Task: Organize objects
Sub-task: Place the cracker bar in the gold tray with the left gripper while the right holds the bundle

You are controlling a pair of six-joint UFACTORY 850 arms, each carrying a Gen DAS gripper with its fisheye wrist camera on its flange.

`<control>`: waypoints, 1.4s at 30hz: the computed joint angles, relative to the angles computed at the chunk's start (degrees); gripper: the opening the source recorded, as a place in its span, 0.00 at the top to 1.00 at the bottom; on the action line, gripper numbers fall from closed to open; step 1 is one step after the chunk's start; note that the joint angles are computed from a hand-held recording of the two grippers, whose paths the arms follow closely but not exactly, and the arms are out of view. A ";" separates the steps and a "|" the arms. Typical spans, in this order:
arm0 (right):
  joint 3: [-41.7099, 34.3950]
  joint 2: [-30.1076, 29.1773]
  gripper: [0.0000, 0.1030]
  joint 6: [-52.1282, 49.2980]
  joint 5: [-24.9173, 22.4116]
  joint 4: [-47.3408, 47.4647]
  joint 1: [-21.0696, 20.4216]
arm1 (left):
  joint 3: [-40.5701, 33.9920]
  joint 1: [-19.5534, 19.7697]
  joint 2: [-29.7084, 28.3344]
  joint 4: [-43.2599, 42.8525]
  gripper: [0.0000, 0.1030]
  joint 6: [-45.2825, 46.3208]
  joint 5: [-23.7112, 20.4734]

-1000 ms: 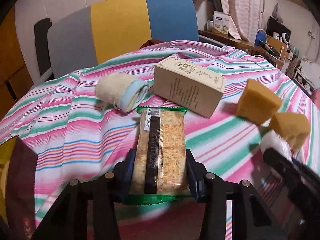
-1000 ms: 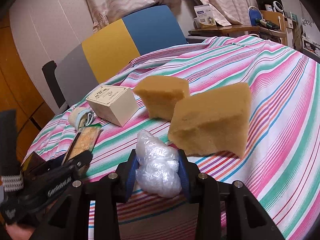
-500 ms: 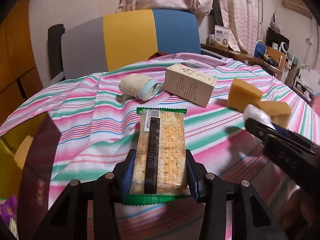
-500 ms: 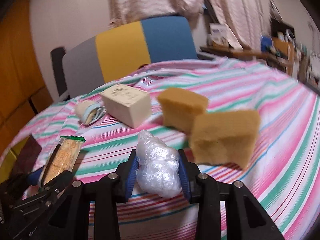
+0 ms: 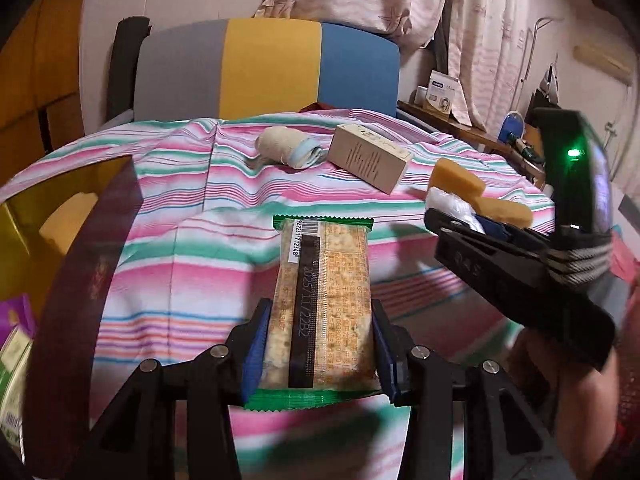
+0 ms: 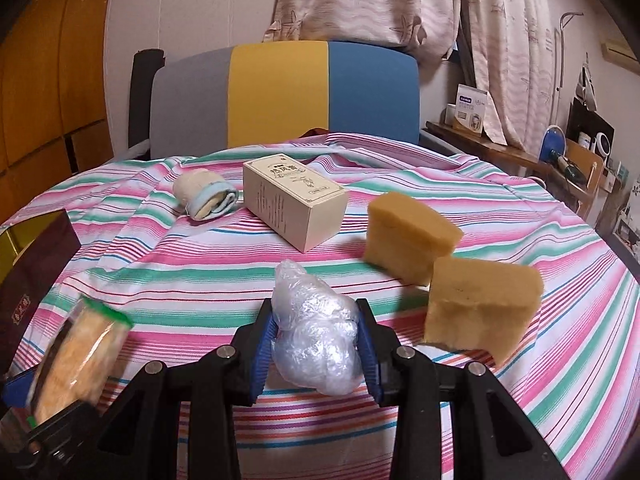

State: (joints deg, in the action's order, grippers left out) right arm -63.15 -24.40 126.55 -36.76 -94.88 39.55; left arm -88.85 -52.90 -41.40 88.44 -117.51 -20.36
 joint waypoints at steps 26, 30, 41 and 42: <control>-0.61 -0.27 0.63 -4.00 -3.44 -1.26 2.68 | 22.01 5.01 19.25 11.09 0.55 -21.20 -7.66; -1.48 -0.22 0.63 -7.38 -2.03 0.37 3.37 | 24.09 6.87 21.11 11.10 0.55 -21.81 -8.58; -0.24 2.28 0.63 5.59 4.67 -3.96 4.50 | 27.27 9.09 23.11 11.68 0.54 -23.64 -7.10; -0.14 2.41 0.63 7.16 5.15 -4.92 4.75 | 27.35 9.22 23.01 11.41 0.54 -23.68 -6.61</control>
